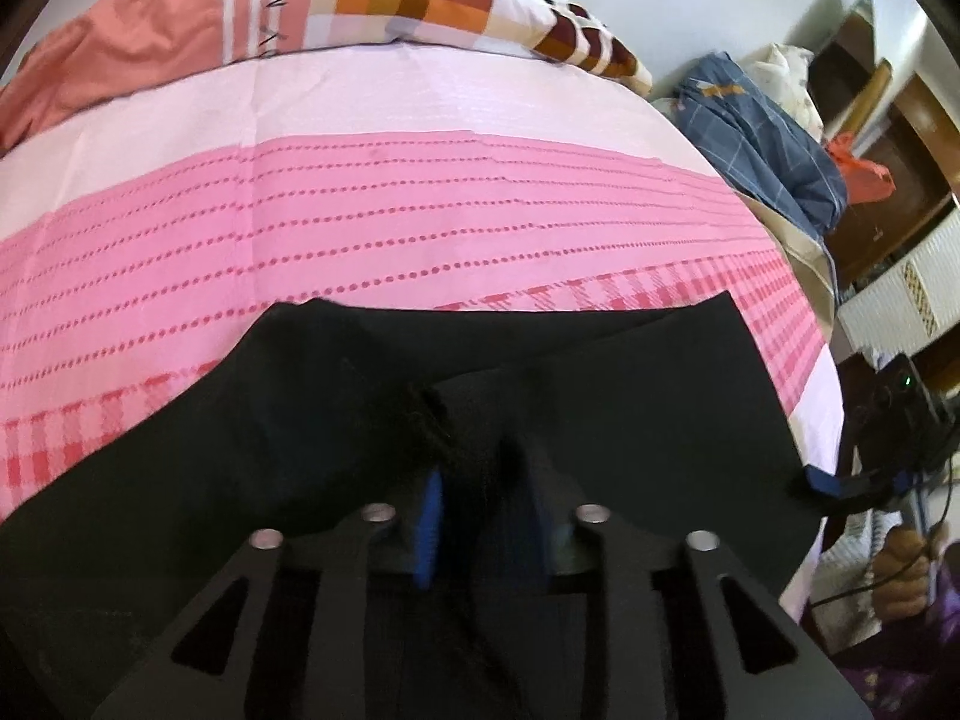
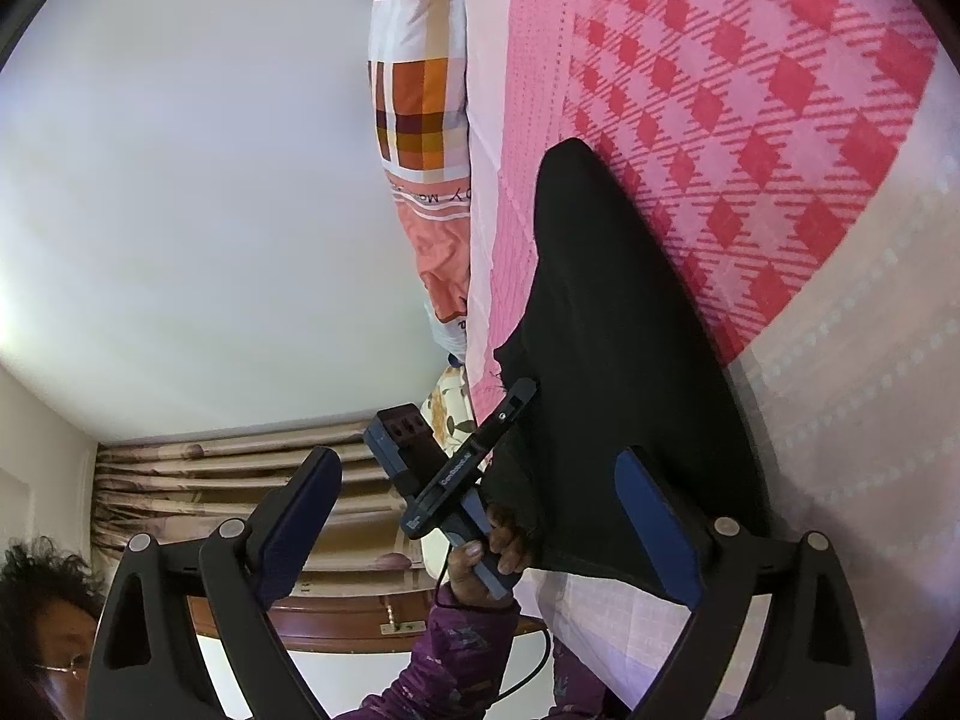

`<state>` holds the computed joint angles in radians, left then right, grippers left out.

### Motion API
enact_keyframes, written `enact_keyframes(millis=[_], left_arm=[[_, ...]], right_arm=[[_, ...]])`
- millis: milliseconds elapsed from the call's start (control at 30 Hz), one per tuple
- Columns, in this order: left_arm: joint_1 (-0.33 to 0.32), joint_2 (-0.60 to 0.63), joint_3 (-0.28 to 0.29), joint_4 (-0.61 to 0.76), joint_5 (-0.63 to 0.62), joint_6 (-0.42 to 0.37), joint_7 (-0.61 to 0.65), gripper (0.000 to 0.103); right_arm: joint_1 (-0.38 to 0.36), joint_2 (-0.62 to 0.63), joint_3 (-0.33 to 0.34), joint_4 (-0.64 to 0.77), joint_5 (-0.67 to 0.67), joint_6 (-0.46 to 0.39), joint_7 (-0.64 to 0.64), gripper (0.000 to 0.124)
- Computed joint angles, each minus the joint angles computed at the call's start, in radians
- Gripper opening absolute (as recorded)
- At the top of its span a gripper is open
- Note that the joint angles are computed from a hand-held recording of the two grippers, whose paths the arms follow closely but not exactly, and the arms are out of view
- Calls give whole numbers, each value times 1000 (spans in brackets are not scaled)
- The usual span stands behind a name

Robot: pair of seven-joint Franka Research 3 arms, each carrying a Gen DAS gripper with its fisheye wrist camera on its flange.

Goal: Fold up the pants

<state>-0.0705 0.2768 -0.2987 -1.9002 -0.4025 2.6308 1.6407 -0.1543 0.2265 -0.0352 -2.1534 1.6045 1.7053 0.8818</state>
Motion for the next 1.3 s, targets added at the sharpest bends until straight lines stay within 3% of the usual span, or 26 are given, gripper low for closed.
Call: enact_keyframes(millis=[33, 67, 200, 367, 500, 567, 633, 733, 1300], left_arm=[[-3, -15, 6, -13, 5, 5, -20, 58], [-7, -26, 10, -24, 13, 12, -34, 71], [-37, -112, 45, -122, 101, 93, -119, 76], [-86, -209, 118, -219, 430, 113, -390, 81], [-100, -278, 137, -254, 872, 15, -704, 81], [-93, -310, 124, -276, 1011, -23, -790, 82], [-87, -346, 106, -299, 1135, -69, -864, 84], [-77, -400, 94, -343, 1193, -75, -886, 92], [13, -585, 97, -491, 1156, -15, -900, 93]], right_arm=[[1, -3, 1, 0, 0, 1, -5, 92], [3, -7, 2, 1, -4, 4, -10, 92], [18, -21, 4, 5, -23, 20, -24, 92], [43, -51, 6, -4, -44, 53, -41, 97], [66, -88, 7, -24, -33, 86, -68, 98], [83, -114, 7, -37, -25, 128, -81, 98], [112, -160, 9, -53, -41, 220, -118, 98], [148, -188, 11, -51, -72, 267, -144, 98], [293, -193, 58, -36, -209, 319, -127, 98]])
